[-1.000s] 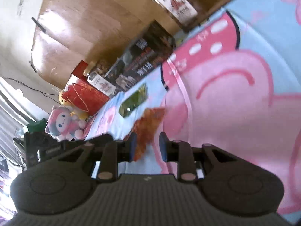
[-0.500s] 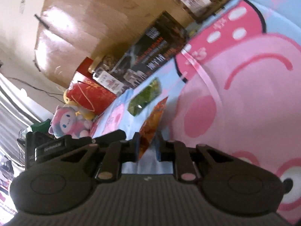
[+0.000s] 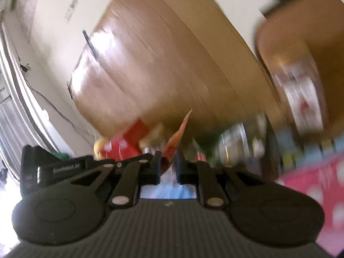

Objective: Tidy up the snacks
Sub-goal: 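Carry the orange packet into the black box and open the left gripper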

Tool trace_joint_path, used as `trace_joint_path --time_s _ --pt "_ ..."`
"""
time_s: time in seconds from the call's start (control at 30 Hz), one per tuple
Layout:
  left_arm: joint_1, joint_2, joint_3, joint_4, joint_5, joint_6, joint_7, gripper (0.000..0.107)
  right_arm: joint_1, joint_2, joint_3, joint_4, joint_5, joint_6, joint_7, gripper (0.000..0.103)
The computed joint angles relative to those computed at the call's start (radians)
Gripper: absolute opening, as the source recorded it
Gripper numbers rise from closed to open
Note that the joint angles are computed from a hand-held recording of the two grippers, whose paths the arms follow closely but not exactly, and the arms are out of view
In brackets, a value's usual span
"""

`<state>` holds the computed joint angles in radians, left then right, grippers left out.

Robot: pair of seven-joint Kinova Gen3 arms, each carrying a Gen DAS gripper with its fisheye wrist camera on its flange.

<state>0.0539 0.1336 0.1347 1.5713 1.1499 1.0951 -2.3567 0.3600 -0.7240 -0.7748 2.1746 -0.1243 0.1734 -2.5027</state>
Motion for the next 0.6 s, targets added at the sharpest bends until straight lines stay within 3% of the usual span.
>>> trace_joint_path --time_s 0.27,0.43,0.6 --pt "0.121 0.197 0.079 -0.182 -0.218 -0.145 0.212 0.036 0.282 0.092 -0.148 -0.03 0.067 0.002 0.064 0.016" --pt "0.129 0.257 0.127 -0.191 -0.276 -0.184 0.248 0.036 0.393 0.097 -0.227 -0.028 0.112 0.044 0.104 0.016" --pt "0.135 0.255 0.143 -0.185 -0.319 -0.222 0.261 0.036 0.535 0.02 -0.341 -0.049 0.129 0.069 0.144 0.025"
